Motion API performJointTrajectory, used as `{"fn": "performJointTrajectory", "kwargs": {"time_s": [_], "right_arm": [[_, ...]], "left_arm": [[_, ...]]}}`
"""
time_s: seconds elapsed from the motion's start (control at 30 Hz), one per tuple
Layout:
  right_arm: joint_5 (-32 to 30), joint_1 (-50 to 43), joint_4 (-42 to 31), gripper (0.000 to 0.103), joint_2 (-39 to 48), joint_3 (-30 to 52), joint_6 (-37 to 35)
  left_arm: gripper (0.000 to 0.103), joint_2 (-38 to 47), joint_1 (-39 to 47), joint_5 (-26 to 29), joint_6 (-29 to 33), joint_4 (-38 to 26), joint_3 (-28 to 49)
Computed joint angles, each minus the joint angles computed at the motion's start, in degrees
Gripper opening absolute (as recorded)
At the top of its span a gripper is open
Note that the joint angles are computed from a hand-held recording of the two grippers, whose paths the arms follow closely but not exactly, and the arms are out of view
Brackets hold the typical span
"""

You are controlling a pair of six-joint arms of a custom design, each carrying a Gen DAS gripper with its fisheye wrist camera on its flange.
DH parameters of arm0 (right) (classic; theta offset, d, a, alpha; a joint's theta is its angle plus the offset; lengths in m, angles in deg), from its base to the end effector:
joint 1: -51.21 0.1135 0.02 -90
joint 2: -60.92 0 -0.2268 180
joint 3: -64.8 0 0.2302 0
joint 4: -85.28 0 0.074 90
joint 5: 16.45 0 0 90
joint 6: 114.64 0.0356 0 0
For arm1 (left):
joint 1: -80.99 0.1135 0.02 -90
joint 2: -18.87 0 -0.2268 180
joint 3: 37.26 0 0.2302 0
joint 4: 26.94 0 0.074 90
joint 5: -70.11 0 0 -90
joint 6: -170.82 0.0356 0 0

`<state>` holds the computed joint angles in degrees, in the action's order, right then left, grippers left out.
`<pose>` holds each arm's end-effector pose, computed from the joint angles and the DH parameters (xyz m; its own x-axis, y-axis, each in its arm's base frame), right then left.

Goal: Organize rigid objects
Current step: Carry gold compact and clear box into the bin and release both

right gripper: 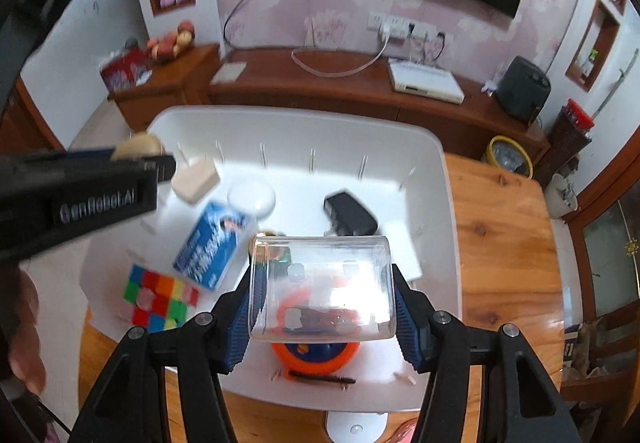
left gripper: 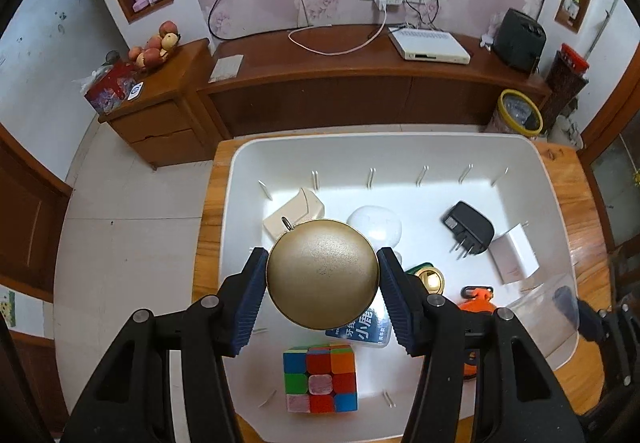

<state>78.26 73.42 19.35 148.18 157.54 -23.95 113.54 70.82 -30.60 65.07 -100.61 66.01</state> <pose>0.2717 0.1078 0.2668 -0.8094 -0.3175 -0.4940 -0.3295 0.9419 -0.0655 0.3083 -0.0486 0.2751 -0.8852 -0.1122 -0.4514 -0.1495 0.9876 0.0478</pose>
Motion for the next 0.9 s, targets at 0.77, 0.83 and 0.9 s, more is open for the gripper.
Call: {"fn": "performJointTrajectory", "kwargs": {"time_s": [0.77, 0.83, 0.9], "right_arm": [[-4.2, -0.7, -2.0, 0.065, 5.9, -2.5, -1.1], [-4.0, -0.5, -1.6, 0.071, 4.6, -3.4, -0.8], [-4.3, -0.3, -1.3, 0.074, 3.5, -3.9, -0.7]], "left_arm": [[0.059, 6.8, -4.0, -1.1, 0.9, -0.3, 0.6], [0.062, 6.6, -3.9, -0.7, 0.8, -0.7, 0.8], [0.073, 6.1, -4.0, -0.5, 0.6, -1.1, 0.8]]}}
